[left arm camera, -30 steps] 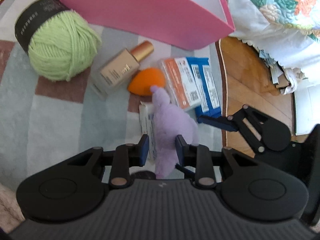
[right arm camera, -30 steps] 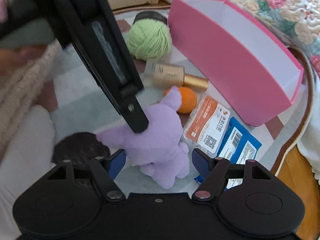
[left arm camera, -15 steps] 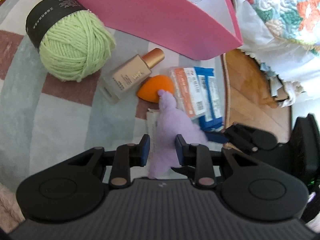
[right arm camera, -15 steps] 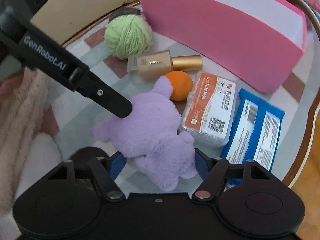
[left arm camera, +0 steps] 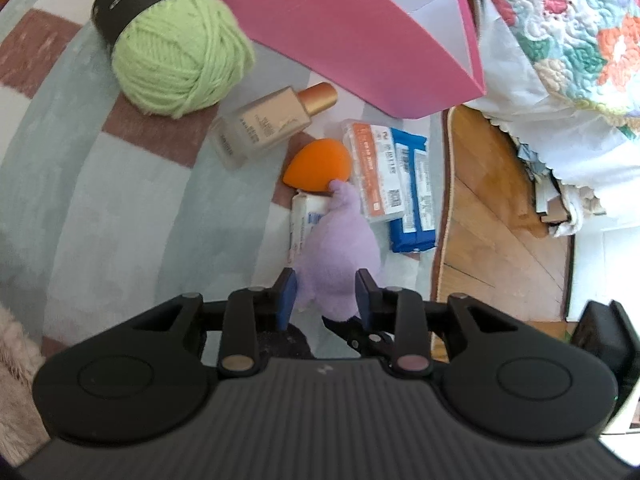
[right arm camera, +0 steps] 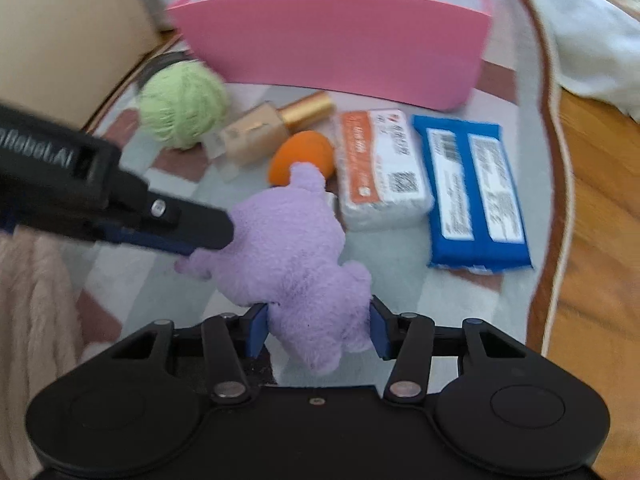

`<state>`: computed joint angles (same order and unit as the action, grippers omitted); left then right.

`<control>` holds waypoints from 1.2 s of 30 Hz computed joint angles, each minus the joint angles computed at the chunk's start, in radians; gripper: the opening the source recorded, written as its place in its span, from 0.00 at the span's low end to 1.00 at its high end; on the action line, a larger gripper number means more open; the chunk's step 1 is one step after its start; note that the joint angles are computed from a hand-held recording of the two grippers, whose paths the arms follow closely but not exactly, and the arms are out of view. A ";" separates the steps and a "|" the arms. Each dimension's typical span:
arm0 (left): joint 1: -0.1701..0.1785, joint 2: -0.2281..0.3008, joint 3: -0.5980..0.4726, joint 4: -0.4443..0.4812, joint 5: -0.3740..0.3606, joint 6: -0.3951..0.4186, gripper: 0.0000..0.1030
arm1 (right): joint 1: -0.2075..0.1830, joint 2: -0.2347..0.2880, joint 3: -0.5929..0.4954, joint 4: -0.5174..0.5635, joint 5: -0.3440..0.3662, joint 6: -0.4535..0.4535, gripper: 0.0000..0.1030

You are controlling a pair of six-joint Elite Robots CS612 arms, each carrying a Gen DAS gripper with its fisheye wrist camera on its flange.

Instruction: Organize objects

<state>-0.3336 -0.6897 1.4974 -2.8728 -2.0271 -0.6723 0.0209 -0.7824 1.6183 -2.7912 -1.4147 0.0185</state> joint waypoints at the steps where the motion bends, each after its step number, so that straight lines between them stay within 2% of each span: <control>1: -0.003 -0.004 0.010 -0.015 0.015 -0.005 0.35 | -0.002 -0.002 0.005 -0.009 0.015 0.028 0.54; 3: -0.012 -0.013 0.030 -0.054 0.047 0.012 0.48 | -0.004 -0.002 0.015 -0.030 0.044 0.049 0.54; 7: -0.024 -0.021 0.044 -0.071 0.080 0.038 0.48 | -0.019 -0.007 0.044 -0.090 0.108 0.052 0.54; 10: -0.025 -0.016 0.031 -0.022 0.088 0.034 0.48 | -0.027 -0.015 0.063 -0.113 0.132 0.033 0.54; 14: -0.016 -0.023 0.037 0.002 0.047 0.006 0.48 | -0.023 -0.026 0.081 -0.144 0.078 0.041 0.52; 17: -0.015 -0.026 0.049 -0.044 0.016 -0.045 0.48 | -0.022 -0.028 0.095 -0.202 0.036 0.075 0.52; 19: -0.014 -0.015 0.044 -0.080 -0.025 -0.071 0.48 | -0.020 -0.027 0.101 -0.230 0.027 0.085 0.52; 21: -0.021 -0.004 0.034 -0.086 -0.028 -0.080 0.47 | -0.018 -0.026 0.100 -0.226 0.029 0.076 0.52; 24: -0.033 0.006 0.024 -0.066 0.005 -0.081 0.44 | -0.028 -0.020 0.101 -0.226 0.098 0.073 0.53; 27: -0.033 0.013 0.024 -0.069 0.002 -0.085 0.40 | -0.039 -0.018 0.105 -0.231 0.170 0.066 0.54; 31: -0.033 0.011 0.028 -0.063 0.008 -0.042 0.36 | -0.052 -0.014 0.107 -0.204 0.236 0.030 0.55; 36: -0.040 -0.014 0.048 -0.079 0.029 -0.001 0.36 | -0.051 -0.021 0.113 -0.216 0.236 0.027 0.53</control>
